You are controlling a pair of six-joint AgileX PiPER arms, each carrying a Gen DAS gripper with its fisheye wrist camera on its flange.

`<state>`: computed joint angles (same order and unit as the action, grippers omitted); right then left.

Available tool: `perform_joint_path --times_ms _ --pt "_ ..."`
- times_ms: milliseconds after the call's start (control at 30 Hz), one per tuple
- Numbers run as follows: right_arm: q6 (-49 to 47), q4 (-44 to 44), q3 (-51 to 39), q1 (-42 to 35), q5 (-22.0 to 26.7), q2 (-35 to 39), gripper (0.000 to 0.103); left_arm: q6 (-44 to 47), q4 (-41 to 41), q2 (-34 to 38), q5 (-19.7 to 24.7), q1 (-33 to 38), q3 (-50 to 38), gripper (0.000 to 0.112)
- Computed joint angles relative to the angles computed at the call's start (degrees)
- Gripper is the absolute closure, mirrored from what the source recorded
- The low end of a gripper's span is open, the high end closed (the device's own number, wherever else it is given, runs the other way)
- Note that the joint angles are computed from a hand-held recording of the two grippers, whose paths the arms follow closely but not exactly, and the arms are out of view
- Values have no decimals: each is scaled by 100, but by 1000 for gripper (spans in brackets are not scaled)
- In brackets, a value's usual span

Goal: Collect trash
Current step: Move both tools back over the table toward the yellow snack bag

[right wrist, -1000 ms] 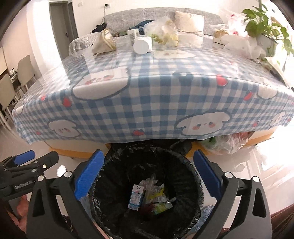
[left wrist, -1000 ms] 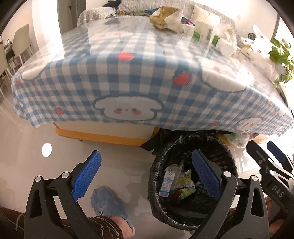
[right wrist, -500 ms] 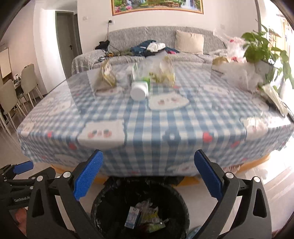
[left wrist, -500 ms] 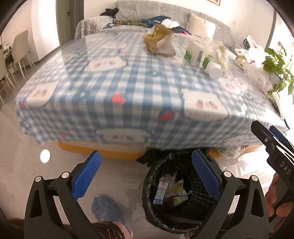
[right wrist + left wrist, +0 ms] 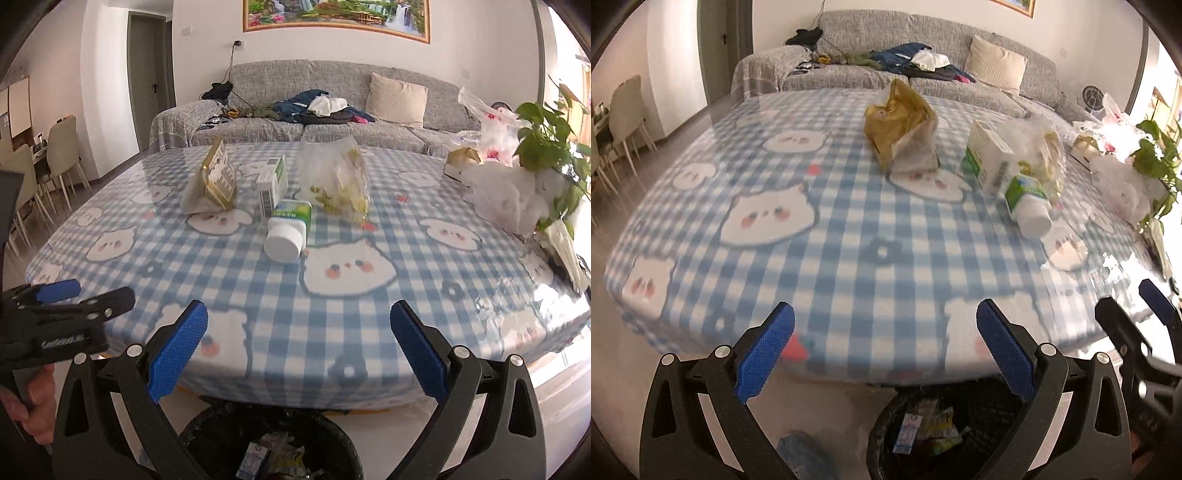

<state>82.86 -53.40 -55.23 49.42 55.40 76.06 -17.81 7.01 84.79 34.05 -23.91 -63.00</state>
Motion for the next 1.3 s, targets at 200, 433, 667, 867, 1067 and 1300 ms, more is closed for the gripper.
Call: perform_joint_path --times_ms 200,433,667,867,1067,1300 --pt "-531 72 -367 -527 -375 327 8 -80 118 778 306 128 -996 15" --pt "-978 324 -715 -1125 -762 575 8 78 -28 1494 613 267 -2027 15" --pt "-1441 612 -1150 -1563 -986 889 8 114 -33 2277 966 234 -3267 15" --pt "-1806 1069 -1430 -1923 -1201 1222 8 191 -150 2955 1312 253 -4291 15" --pt "-2280 1431 -1725 -2122 -1336 1623 14 216 -163 3555 1786 223 -5445 15" --pt "-2888 2023 -2002 -2382 -1442 1932 25 234 -119 4722 2972 133 -7650 18"
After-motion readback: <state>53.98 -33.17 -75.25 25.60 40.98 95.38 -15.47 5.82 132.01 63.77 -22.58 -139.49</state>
